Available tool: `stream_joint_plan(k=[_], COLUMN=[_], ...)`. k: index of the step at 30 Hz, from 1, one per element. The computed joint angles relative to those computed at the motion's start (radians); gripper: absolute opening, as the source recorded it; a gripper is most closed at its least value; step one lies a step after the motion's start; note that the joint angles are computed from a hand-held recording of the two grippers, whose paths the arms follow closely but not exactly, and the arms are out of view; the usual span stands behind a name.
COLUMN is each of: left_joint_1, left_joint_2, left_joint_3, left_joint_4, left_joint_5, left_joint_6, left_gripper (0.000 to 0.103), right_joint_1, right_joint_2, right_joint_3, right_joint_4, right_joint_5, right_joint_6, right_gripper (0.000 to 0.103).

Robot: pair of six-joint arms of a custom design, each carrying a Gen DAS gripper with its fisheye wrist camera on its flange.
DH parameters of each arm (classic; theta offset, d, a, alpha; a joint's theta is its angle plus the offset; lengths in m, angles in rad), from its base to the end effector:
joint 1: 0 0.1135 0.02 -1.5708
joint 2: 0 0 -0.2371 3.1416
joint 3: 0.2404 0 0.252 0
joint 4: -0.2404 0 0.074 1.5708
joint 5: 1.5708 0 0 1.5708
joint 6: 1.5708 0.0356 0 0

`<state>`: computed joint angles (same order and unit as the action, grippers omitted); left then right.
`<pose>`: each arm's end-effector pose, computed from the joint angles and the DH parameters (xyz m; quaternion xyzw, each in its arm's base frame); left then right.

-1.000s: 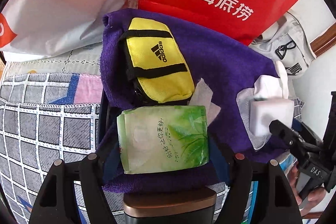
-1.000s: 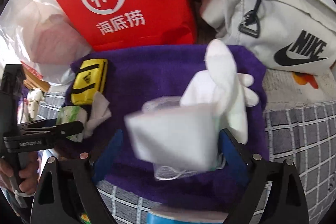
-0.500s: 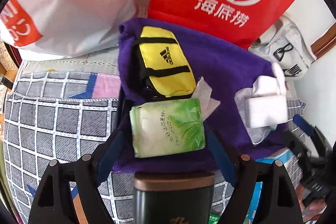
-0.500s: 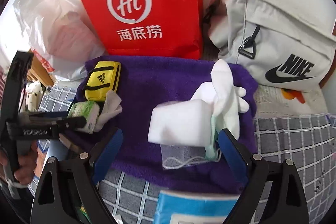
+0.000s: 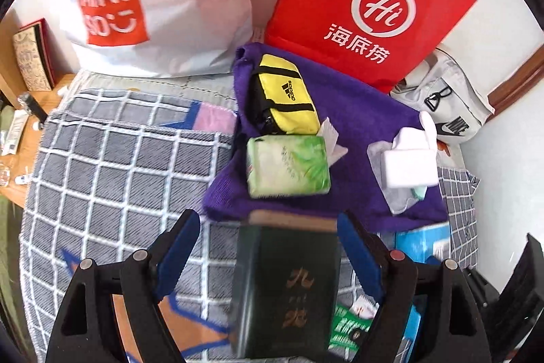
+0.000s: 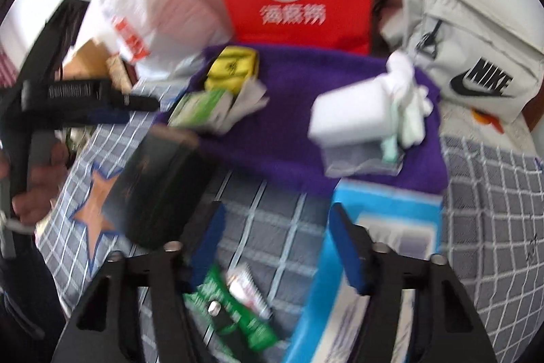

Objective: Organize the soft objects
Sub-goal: 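Grasp the buckle end of the black watch strap with the right tool while the left tool approaches it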

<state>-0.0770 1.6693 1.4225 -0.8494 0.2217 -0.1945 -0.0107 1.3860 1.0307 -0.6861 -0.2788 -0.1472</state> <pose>0.3434 -0.0343 0.2511 -0.0308 0.9659 -0.1382 0.2169 0.2815 0.0068 0.2243 -0.1014 0.9511 0.1133 0.2689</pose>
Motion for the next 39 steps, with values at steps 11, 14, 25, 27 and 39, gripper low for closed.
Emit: stream_joint_plan(k=[11,14,25,27,39], left_joint_1=[0.037,0.041,0.064,0.066,0.020], left_joint_2=[-0.234,-0.280,-0.383,-0.388,-0.512], left_joint_3=[-0.248,-0.300,-0.427,-0.436,-0.538], left_joint_4=[0.022,0.026,0.035,0.034,-0.017], left_joint_5=[0.056,0.069,0.088,0.093,0.038], left_joint_6=[0.013,0.018,0.028,0.026,0.009], left_gripper=[0.082,0.082,0.082,0.082,0.082], right_joint_1=[0.129,0.164,0.280,0.247,0.095], right_joint_2=[-0.281,-0.328,-0.381,-0.387,-0.588], right_joint_3=[-0.232,-0.298,-0.477,-0.481,-0.501], right_joint_4=[-0.119,-0.113,0.045,0.044,-0.113], right_joint_5=[0.025,0.070,0.290,0.248,-0.019], right_joint_6=[-0.004,-0.003,0.038,0.046,0.049], right_gripper=[0.031,0.031,0.047,0.038,0.020])
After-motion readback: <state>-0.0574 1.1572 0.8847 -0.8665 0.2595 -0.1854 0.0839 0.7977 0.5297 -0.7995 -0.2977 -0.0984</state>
